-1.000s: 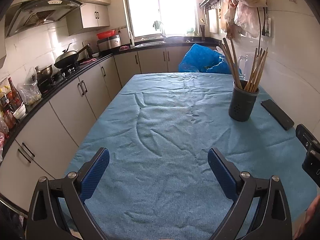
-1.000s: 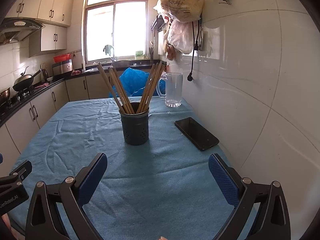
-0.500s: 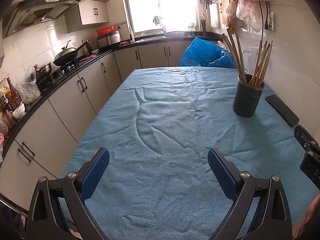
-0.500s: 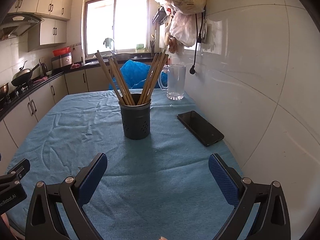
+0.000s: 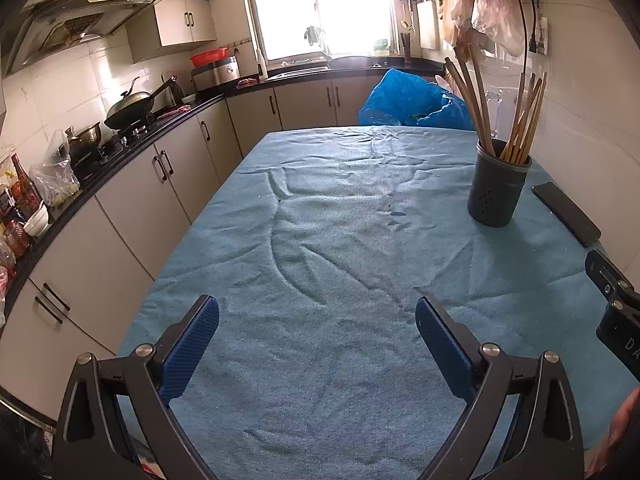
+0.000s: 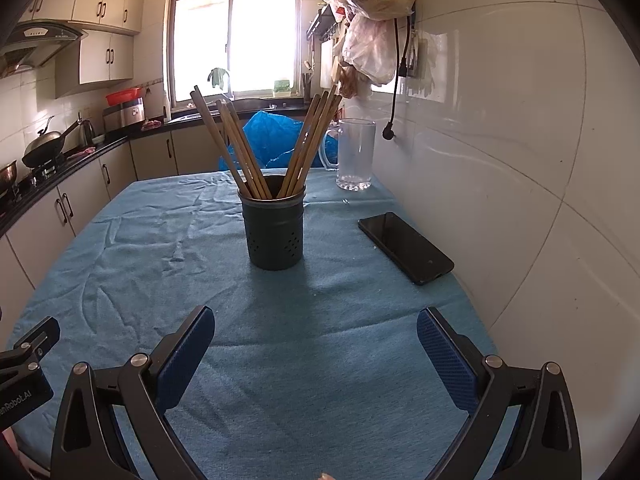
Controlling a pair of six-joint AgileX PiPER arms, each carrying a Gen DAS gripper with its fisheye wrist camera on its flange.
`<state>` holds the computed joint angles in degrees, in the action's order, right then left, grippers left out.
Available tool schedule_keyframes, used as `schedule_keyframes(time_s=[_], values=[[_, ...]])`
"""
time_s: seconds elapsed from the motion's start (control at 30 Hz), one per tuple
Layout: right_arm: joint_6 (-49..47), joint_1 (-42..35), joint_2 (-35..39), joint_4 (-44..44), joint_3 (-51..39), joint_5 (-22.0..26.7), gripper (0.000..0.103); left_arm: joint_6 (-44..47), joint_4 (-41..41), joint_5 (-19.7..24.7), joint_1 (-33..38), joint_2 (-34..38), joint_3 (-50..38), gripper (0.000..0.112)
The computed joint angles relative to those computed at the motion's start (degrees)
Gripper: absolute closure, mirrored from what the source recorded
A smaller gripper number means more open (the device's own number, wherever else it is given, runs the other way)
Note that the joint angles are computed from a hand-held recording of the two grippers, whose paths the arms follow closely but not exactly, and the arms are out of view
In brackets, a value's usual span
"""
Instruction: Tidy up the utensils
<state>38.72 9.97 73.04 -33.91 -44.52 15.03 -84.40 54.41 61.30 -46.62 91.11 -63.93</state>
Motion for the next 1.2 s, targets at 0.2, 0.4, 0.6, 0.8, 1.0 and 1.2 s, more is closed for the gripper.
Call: schedule_keyframes(time_s=[0.2,0.4,0.6,0.8,1.0,1.2], values=[[0.7,0.4,0.3,-0.7,-0.1,0.3,0.000,-0.1,0.1,-0.2,0.1,0.0,0.2,0.014],[1.5,1.0,1.8,-1.6,-0.9,0.8,0.000,0.5,0.0,-1.0,1.0,0.0,0.6,0.014],[2.5,1.5,3.7,-2.3,-1.7,1.2,0.000,0.9,-0.1,-2.4,2.3,0.8,0.9,0.014],[3.1,1.7,5.1,-2.9,-2.3,1.4,0.000,1.4,-0.3,-3.7,3.2,1.2,1.1,0.014],[4.0,1.8,5.2,-3.8,-2.3,1.6,0.000,1.1,0.1,-4.6,3.2,1.2,1.4,0.014],[4.3,2.0,4.9,-4.2,-2.2,2.0,0.000,0.8,0.1,-4.7,3.1,0.6,2.0,0.014]])
